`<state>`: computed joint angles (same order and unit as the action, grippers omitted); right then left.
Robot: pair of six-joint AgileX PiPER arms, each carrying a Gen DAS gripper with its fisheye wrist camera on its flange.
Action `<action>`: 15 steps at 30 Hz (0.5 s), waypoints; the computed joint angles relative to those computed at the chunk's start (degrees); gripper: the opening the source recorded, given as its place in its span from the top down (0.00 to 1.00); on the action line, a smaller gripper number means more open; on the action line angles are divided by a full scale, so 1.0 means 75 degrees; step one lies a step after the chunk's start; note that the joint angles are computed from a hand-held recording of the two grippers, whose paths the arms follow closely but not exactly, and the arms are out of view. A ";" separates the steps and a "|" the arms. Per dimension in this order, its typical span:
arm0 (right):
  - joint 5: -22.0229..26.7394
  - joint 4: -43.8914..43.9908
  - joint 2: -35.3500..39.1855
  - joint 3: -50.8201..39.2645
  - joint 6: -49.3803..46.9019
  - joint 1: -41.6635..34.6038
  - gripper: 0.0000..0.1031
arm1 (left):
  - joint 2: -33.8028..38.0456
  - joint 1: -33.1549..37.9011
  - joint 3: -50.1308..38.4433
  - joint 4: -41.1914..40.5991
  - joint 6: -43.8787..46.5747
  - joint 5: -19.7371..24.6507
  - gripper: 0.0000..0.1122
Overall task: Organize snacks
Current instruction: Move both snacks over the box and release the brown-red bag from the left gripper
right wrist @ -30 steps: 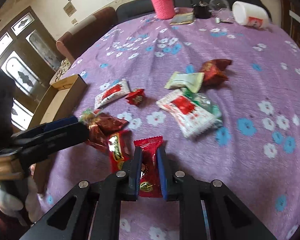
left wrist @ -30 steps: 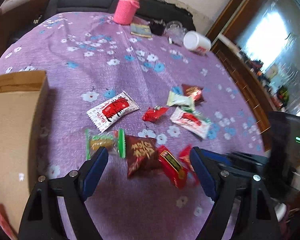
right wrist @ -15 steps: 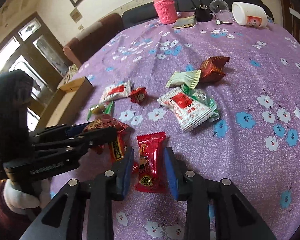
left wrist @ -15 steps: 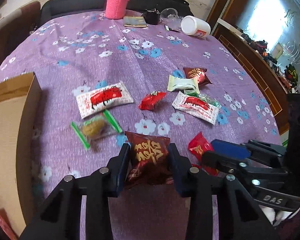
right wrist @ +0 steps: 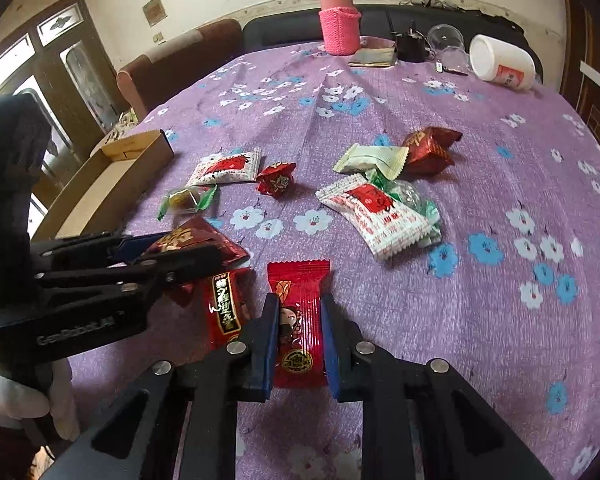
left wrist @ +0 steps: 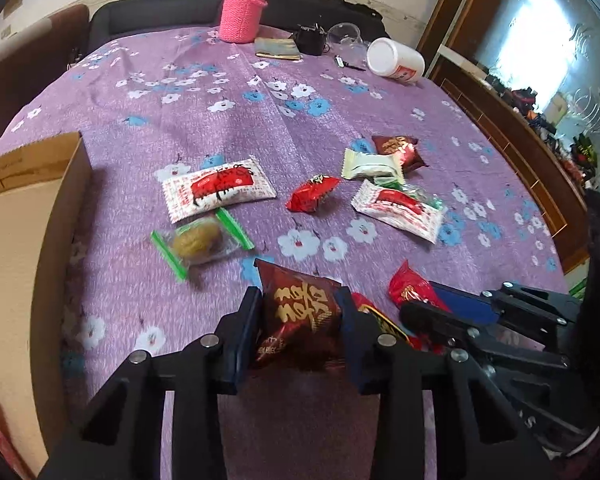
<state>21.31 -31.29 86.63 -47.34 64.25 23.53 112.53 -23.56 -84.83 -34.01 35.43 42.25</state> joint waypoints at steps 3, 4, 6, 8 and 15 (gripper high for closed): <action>-0.0059 -0.0379 -0.0482 0.0352 0.0688 0.0058 0.80 | -0.0364 0.0386 0.0343 -0.0670 0.0502 0.0240 0.68; -0.0016 -0.0593 -0.0660 0.0438 0.0996 0.0137 0.80 | -0.0533 0.0551 0.0476 -0.0914 0.0699 0.0349 0.68; 0.0179 -0.0938 -0.1112 0.0552 0.1515 0.0365 0.80 | -0.0906 0.0944 0.0760 -0.1382 0.1125 0.0586 0.68; 0.0368 -0.0976 -0.1373 0.0489 0.1592 0.0591 0.80 | -0.1213 0.1436 0.0919 -0.1736 0.1417 0.0960 0.68; 0.0833 -0.0218 -0.0951 -0.0955 0.0780 0.1571 0.80 | -0.1787 0.3280 0.0891 -0.1904 0.1885 0.1552 0.67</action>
